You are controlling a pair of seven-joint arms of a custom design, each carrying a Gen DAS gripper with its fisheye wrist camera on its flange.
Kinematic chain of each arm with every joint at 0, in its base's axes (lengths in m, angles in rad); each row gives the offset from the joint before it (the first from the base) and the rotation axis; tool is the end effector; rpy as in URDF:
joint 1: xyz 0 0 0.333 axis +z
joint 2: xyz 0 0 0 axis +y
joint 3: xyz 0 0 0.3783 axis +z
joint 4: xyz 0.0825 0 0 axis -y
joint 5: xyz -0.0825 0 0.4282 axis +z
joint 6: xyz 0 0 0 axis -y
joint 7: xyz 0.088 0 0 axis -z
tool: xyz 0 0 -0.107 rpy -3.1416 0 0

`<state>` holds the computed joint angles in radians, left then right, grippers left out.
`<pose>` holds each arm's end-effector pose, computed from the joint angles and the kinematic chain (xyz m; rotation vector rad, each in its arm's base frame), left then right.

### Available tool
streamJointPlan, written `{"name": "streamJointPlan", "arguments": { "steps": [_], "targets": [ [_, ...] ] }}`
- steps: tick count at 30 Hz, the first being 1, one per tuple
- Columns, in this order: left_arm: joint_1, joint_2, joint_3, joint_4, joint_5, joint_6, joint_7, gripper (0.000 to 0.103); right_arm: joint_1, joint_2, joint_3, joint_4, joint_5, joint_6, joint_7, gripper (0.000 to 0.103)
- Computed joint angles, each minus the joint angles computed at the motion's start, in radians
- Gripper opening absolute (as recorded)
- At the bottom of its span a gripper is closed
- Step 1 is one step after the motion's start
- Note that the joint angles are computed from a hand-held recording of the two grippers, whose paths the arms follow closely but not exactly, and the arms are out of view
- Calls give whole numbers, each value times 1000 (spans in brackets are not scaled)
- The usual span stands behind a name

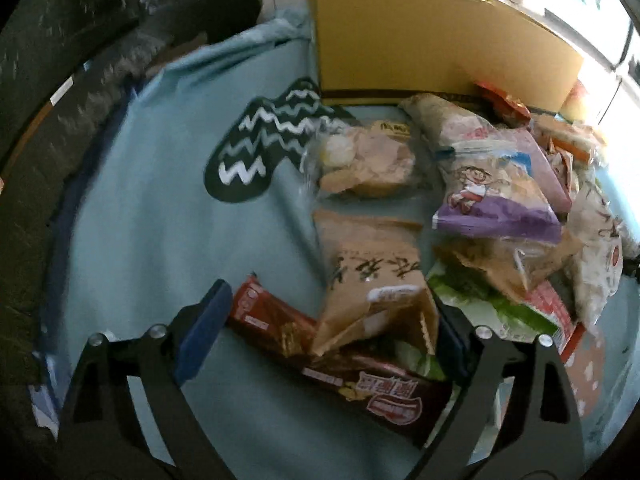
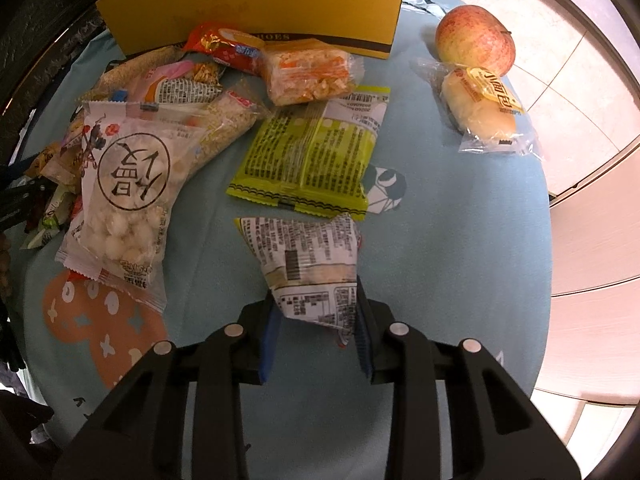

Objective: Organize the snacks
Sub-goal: 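Grasp the brown paper snack bag with the left gripper while the right grasps the white printed pack, then lift both held snacks and drop them into the yellow box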

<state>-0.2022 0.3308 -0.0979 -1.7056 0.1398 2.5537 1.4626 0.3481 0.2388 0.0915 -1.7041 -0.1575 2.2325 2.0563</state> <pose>0.7183 -0.2147 0.4969 -1.6551 2.1844 -0.5495 0.6501 0.2938 0.5257 -2.0698 2.0146 -0.2948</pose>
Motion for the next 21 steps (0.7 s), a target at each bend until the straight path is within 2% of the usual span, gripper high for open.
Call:
{"name": "streamJointPlan", "arguments": {
  "steps": [1, 3, 4, 5, 12, 16, 21],
  "targets": [
    [7, 0, -7, 0, -14, -1, 16, 83, -1, -1, 0, -2, 2, 3, 0, 33],
    [8, -12, -16, -14, -8, 23, 66, 32, -4, -6, 0, -9, 6, 10, -5, 34],
    [13, -15, -25, -15, -25, 23, 91, 28, -4, -7, 0, -12, 6, 15, -4, 34],
    [37, -21, -53, -14, -96, 18, 132, 26, -4, -8, 0, -14, 5, 16, -3, 34],
    [61, -78, -89, -68, -287, 53, 234, 25, -3, -12, 0, -21, 5, 25, 6, 34],
    [58, -114, -87, -109, -327, 57, 252, 25, -13, -30, 1, -45, 34, 46, 10, 33],
    [64, -190, -93, -187, -398, 102, 295, 25, -28, -91, 7, -106, 82, 128, -22, 33]
  ]
}}
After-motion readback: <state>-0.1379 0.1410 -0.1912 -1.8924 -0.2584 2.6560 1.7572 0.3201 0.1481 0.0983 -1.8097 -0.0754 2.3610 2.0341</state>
